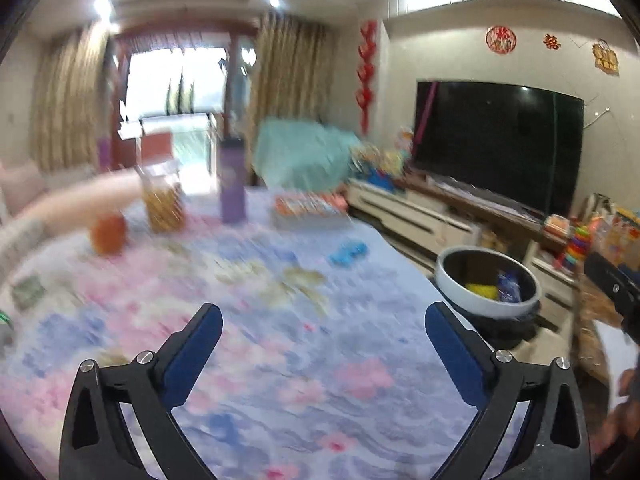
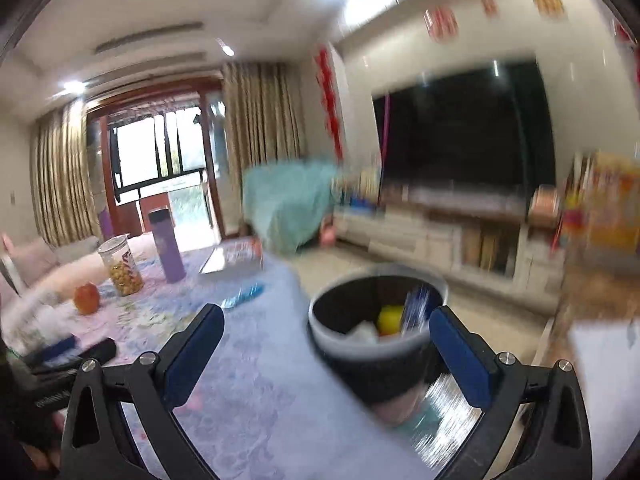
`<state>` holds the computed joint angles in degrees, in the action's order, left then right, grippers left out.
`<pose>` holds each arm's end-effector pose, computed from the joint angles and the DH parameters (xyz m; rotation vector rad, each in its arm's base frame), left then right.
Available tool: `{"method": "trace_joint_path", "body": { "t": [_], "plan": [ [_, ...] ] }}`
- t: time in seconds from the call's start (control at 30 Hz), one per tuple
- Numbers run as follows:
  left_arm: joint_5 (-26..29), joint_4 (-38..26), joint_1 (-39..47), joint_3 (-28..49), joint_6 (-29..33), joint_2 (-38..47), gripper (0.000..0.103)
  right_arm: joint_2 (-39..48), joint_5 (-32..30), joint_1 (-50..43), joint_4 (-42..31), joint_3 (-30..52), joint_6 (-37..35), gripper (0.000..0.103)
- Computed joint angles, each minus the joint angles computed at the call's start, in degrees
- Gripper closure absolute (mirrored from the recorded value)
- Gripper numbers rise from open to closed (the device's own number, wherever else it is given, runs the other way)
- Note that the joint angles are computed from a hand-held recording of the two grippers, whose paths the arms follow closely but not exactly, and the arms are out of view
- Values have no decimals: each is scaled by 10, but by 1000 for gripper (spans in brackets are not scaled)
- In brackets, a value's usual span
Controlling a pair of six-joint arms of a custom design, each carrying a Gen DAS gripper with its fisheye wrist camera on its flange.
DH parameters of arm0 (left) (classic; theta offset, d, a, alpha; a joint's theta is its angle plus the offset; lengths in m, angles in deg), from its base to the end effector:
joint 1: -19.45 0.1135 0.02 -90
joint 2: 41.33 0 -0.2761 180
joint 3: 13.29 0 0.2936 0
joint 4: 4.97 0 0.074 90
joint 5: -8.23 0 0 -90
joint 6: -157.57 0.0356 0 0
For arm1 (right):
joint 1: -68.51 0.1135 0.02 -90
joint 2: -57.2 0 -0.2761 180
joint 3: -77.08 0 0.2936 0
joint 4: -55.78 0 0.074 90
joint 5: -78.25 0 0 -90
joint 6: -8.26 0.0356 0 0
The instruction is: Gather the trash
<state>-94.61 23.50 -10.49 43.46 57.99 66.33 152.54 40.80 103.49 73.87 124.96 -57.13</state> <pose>0.3414 -0.1875 0.1072 0.2006 1.9492 -0.2350 0.2846 0.1646 0.1252 0.3562 1.8471 -0.2492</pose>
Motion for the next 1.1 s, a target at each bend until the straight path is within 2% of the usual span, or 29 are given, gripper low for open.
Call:
{"method": "trace_joint_path", "body": {
  "t": [0.07, 0.17, 0.23, 0.33, 0.57, 1.1],
  "plan": [
    [-29, 22, -11, -22, 16, -13, 0, 7, -14, -1, -8, 7, 3, 0],
    [-50, 45, -24, -51, 16, -26, 0, 35, 17, 11, 25, 7, 3, 0],
    [-59, 53, -29, -64, 9, -29, 0, 43, -5, 9, 45, 0, 13, 0],
    [-67, 54, -33, -67, 6, -24, 0, 43, -19, 13, 51, -6, 27, 0],
    [-89, 75, -39, -44, 27, 7, 0, 42, 6, 19, 40, -9, 46, 0],
    [-85, 94, -30, -38, 33, 31, 0, 60, 0, 23, 41, -5, 56, 0]
  ]
}}
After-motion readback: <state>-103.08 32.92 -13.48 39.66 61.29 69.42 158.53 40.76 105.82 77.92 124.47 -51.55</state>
